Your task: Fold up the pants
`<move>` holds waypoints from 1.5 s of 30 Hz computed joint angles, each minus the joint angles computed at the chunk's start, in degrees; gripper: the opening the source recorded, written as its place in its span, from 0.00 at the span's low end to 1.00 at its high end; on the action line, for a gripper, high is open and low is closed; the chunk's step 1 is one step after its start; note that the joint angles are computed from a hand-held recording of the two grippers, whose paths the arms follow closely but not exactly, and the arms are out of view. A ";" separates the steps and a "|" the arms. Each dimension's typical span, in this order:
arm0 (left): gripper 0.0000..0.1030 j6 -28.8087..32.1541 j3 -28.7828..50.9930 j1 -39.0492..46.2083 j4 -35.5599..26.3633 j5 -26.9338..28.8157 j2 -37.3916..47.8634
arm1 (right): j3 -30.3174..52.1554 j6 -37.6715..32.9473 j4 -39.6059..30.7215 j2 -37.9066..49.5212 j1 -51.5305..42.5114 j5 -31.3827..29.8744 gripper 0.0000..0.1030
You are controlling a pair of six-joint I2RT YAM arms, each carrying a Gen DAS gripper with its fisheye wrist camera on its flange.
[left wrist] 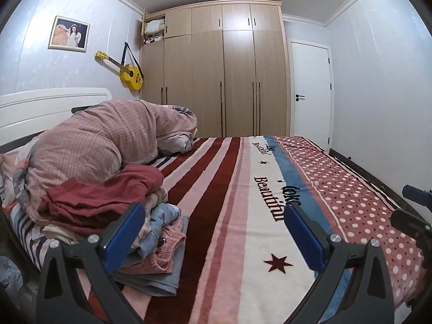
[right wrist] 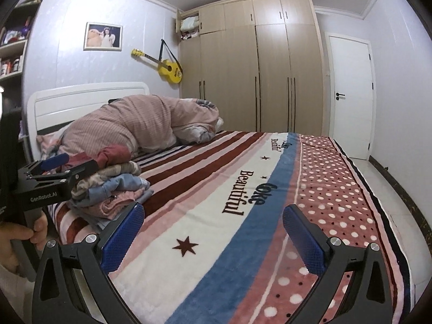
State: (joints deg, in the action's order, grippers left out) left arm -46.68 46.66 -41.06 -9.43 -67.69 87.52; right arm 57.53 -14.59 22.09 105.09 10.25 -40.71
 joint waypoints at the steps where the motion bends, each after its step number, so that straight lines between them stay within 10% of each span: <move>1: 0.98 0.06 0.01 -0.15 0.13 0.19 -0.01 | -0.19 -0.05 0.09 -0.12 0.07 0.11 0.99; 45: 0.99 1.43 0.24 0.03 1.75 1.52 -0.06 | 0.76 1.53 -0.55 0.88 -1.02 -0.54 0.99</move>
State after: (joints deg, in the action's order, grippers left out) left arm -45.25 46.90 -41.03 -7.68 -66.17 87.46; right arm 58.29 -13.07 21.54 105.98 9.23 -41.25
